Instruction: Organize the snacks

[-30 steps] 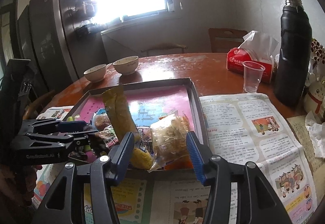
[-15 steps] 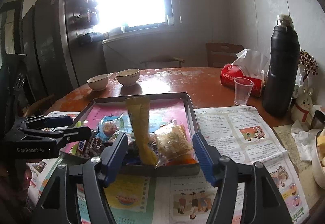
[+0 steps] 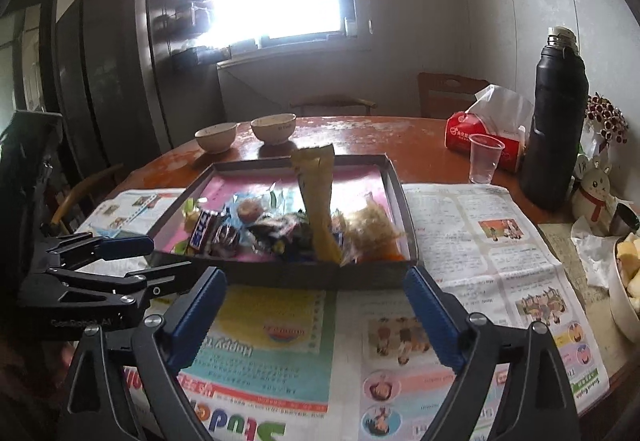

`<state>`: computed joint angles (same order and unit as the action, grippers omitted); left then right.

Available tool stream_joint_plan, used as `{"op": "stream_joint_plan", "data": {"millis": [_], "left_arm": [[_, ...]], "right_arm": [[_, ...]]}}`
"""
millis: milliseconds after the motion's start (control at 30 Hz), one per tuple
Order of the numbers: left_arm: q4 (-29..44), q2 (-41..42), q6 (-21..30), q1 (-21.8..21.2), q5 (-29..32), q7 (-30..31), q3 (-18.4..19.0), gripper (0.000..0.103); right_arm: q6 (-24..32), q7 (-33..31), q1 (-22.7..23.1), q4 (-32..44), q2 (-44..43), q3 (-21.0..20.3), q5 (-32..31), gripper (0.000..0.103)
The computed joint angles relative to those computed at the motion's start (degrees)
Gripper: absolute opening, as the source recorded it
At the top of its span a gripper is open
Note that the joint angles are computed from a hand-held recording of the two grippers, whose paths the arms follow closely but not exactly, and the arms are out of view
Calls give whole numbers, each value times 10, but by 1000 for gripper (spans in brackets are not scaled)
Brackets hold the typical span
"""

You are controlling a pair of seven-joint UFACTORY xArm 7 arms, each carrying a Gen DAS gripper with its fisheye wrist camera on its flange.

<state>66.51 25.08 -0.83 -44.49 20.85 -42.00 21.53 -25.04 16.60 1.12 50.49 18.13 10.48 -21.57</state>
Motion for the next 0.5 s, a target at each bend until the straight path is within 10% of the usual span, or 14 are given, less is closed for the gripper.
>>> {"op": "stream_joint_plan", "data": {"millis": [500], "left_arm": [[-62,-26,-21,-91,-9,-20,72,77]], "right_arm": [[-48,-68,74,-89,-44,-47,129,93]]}}
